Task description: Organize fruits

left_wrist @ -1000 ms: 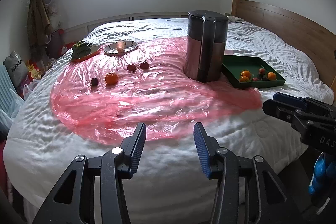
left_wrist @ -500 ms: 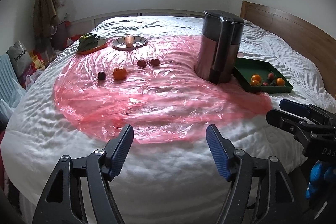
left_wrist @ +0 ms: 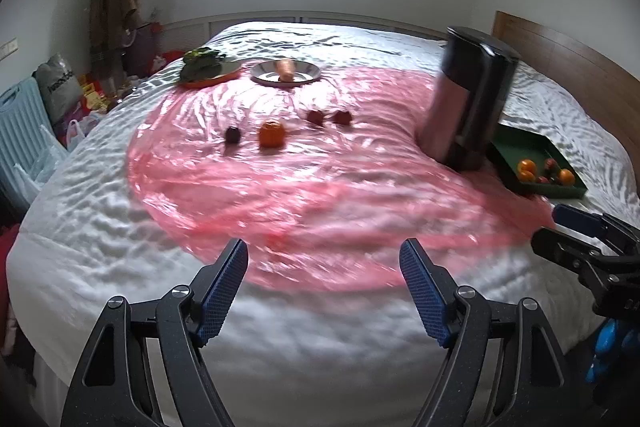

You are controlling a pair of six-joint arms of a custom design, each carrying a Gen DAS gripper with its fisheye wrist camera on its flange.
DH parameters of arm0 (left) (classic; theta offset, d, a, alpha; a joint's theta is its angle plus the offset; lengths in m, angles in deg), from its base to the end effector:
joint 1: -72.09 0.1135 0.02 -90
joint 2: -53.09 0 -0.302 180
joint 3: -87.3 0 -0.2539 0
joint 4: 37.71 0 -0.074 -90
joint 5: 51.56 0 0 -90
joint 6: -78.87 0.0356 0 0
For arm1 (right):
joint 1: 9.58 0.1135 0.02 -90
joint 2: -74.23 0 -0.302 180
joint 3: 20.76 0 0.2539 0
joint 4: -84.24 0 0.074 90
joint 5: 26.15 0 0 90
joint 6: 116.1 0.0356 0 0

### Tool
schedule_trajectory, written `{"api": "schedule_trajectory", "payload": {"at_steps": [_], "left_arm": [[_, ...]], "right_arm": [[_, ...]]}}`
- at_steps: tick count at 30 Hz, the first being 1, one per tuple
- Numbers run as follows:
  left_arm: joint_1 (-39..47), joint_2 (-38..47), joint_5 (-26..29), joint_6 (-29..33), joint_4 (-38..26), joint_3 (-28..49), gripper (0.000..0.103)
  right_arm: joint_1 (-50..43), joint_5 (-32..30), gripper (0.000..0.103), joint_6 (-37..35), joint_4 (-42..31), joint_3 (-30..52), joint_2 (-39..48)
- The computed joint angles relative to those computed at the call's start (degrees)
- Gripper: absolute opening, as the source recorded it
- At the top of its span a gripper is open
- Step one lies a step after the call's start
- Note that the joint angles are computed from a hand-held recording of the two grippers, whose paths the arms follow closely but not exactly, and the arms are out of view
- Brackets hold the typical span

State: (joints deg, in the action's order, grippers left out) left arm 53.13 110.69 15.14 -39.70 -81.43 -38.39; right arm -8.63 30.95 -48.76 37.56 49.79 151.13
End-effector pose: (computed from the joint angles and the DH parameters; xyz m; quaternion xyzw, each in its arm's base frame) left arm 0.1790 -0.0466 0.2759 -0.1501 0.9019 0.0273 0.4042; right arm 0.2660 0.0238 0.2966 -0.2740 0.8720 0.2065 0.3492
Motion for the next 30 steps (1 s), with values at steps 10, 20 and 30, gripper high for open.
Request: {"api": "schedule_trajectory", "payload": {"at_steps": [10, 20, 30], "left_arm": [[20.2, 5.2, 10.5, 11.1, 6.4, 2.0, 0.073], [33.6, 19.8, 17.0, 18.9, 13.9, 9.0, 0.068], [40.1, 37.6, 23.1, 24.9, 17.1, 20.0, 0.059]], "right_arm": [[9.0, 4.0, 0.103, 4.0, 3.4, 6.7, 8.3], [16.9, 8.6, 0.103, 8.3, 5.9, 21.6, 22.1], [21.5, 13.1, 0.103, 10.3, 3.3, 44.0, 41.5]]}}
